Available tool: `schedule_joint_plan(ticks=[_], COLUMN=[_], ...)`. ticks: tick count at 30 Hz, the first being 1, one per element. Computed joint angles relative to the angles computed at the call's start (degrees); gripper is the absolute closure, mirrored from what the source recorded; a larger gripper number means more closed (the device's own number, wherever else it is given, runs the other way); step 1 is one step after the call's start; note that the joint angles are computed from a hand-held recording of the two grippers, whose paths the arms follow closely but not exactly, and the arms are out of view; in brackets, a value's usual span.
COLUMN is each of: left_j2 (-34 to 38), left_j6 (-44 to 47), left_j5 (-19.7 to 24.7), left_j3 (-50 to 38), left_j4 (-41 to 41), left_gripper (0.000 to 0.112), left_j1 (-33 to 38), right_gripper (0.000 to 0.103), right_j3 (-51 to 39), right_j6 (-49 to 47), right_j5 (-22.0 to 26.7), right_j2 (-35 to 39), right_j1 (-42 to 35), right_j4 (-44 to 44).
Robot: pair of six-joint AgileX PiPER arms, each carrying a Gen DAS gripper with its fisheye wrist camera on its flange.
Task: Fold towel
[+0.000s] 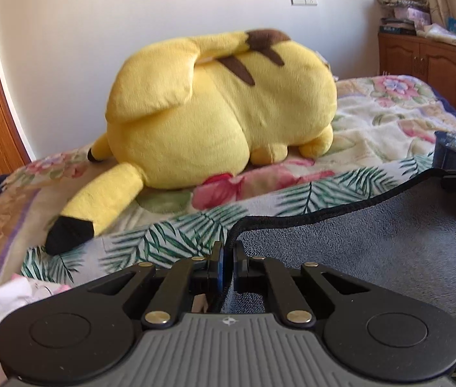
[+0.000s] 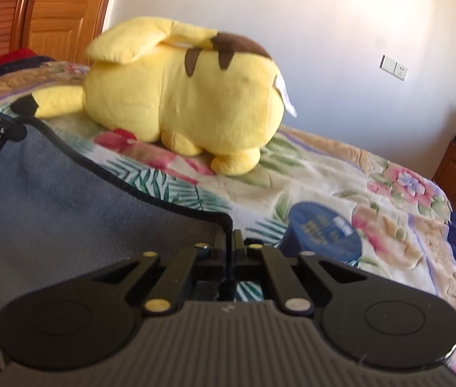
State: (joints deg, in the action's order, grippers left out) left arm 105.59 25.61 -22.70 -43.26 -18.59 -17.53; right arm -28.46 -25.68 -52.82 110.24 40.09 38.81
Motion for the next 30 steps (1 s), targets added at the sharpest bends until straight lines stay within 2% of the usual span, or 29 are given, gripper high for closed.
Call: schedule_joint_plan(ticks=[3, 5, 8, 10, 11, 12, 15, 19, 25, 30], left_j2=[1.5, 1.3, 0.4, -0.6, -1.2, -1.8, -4.6, -9.8, -19.2, -27.3], left_j6=[3.4, 2.4, 0.4, -0.5, -0.7, -0.9, -0.1, 0.0, 7.6, 28.7], left_j5=[0.8, 0.4, 0.2, 0.9, 1.3, 1.6, 1.9, 4.5, 8.8, 11.9], left_j3=[-1.1, -0.6, 0.5, 1.1, 1.5, 2.0, 3.9, 6.6, 10.9, 13.4], left_j4=[-4.4, -2.7, -0.8, -0.4, -0.4, -0.3, -1.5, -2.5, -11.8, -33.4], left_gripper=[0.112, 0.106, 0.097, 0.094, 0.092, 0.088, 0.079, 0.074, 0.069, 0.067], left_j1=[-0.6, -0.6, -0.5, -0.5, -0.5, -0.6, -1.2, -1.9, -3.8, -5.8], right_gripper=[0.098, 0.089, 0.088, 0.076, 0.065, 0.061, 0.061, 0.061, 0.061, 0.06], right_j3=[-1.0, -0.6, 0.6, 1.0, 1.2, 1.8, 3.0, 5.2, 7.9, 8.9], right_j6=[-0.4, 0.5, 1.8, 1.5, 1.6, 1.5, 0.1, -2.5, -9.9, -17.9], right_j5=[1.4, 2.2, 2.5, 3.0, 3.3, 3.1, 4.2, 6.0, 8.6, 8.4], right_j2=[1.1, 0.6, -0.9, -1.8, -2.3, -3.0, -5.7, -11.5, -21.7, -28.2], right_j1=[-0.3, -0.6, -0.5, 0.1, 0.2, 0.9, 2.7, 6.2, 13.1, 20.0], right_j4=[0.7, 0.0, -1.1, -0.2, -0.3, 0.1, 2.0, 6.5, 17.9, 29.7])
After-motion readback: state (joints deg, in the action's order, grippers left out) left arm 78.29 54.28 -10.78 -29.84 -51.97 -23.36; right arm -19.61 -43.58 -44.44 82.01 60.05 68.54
